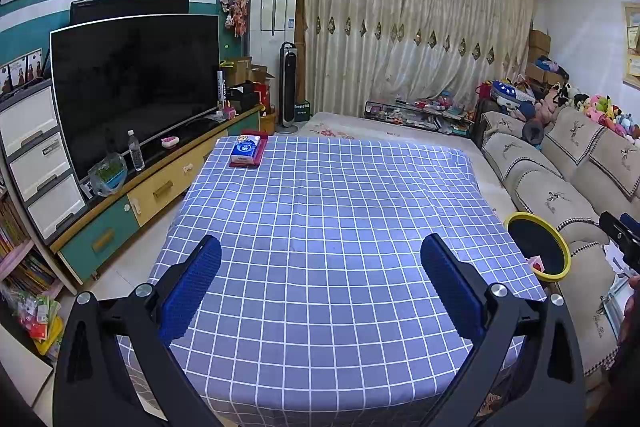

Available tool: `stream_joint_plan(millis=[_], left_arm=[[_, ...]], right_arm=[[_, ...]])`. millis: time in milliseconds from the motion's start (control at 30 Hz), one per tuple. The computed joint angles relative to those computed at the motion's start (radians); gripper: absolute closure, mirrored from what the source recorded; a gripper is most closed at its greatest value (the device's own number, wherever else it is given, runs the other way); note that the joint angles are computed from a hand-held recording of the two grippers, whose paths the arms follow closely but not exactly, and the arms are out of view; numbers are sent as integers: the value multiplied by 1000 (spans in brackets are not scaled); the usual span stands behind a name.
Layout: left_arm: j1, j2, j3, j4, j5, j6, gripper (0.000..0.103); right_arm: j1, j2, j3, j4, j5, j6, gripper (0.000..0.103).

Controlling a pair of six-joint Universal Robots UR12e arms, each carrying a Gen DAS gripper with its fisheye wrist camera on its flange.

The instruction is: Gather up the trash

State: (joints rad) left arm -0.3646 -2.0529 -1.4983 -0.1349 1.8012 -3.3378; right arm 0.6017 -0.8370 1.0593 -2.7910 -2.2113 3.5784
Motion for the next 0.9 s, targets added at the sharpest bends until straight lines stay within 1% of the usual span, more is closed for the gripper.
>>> stream_joint_plan(millis=[267,900], left_arm=[[0,-15,21,-23,-1,0,5],[-4,-23,30,-21,-2,4,5]], right_arm=[[-2,9,-11,10,8,3,6],[-1,11,-13,5,2,5,6]])
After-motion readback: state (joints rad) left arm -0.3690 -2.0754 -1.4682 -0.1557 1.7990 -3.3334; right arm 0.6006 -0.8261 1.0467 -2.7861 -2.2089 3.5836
